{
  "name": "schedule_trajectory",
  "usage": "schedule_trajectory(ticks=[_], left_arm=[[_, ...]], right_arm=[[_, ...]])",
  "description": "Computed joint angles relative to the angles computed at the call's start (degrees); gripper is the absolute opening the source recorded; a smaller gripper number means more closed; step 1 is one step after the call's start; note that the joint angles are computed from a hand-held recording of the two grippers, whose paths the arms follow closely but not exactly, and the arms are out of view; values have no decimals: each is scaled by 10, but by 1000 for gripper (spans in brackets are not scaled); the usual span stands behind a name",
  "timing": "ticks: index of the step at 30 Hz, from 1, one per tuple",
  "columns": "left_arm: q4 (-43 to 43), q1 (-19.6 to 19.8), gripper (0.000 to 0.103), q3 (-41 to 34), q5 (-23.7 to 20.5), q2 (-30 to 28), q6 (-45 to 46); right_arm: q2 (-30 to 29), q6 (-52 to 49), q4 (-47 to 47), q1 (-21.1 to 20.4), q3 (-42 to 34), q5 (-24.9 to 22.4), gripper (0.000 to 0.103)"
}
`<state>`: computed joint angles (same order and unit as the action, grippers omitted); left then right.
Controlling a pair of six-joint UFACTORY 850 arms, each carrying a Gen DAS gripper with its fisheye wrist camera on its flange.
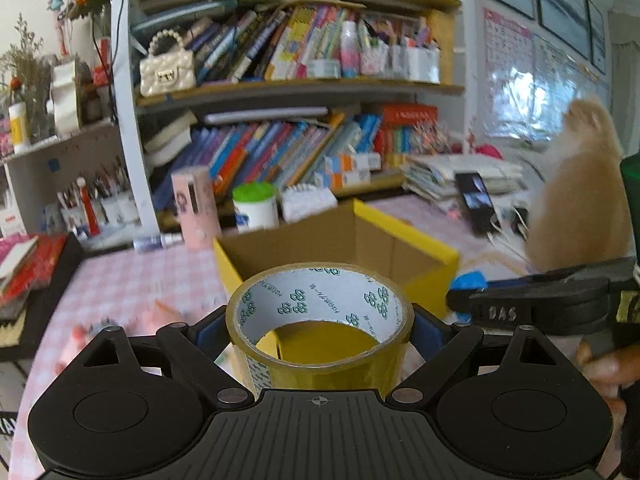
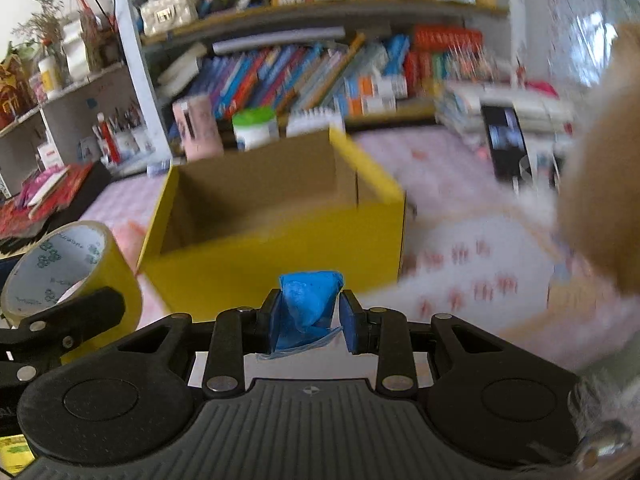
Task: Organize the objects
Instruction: 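Carry the tape roll and blue object over the yellow box with both tools, then open both tools to drop the tape roll and blue object into the box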
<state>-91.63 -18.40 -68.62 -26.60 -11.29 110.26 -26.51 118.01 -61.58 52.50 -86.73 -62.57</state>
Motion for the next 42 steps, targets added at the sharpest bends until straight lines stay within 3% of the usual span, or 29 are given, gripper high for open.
schedule_trajectory(ticks=[7,14,20,24,27,30,37,42], left_arm=[[-69,-45,92,-71,72,-53,47],[3,-84,92,-135,149,-118,-17],[217,-101,92,-184,179,-169,-222],[321,-108,92,-199,190,-188,-321],[409,-112,92,-208,192,-201,-402],[368,-111,92,-217,175,-210,-361],[336,-105,92,-228,138,-219,-333],[356,-103,93,-242,117,-228,-361]], right_arm=[[41,-74,-66,-82,31,79,28],[5,-319,0,-175,-15,219,28],[-43,-575,144,-225,-58,284,28],[-68,-735,230,-240,-80,297,28],[-89,-818,248,-238,-109,259,29],[-93,-874,259,-237,-113,249,29],[-84,-848,226,-225,-94,209,29],[-73,-824,230,-226,-81,208,29]])
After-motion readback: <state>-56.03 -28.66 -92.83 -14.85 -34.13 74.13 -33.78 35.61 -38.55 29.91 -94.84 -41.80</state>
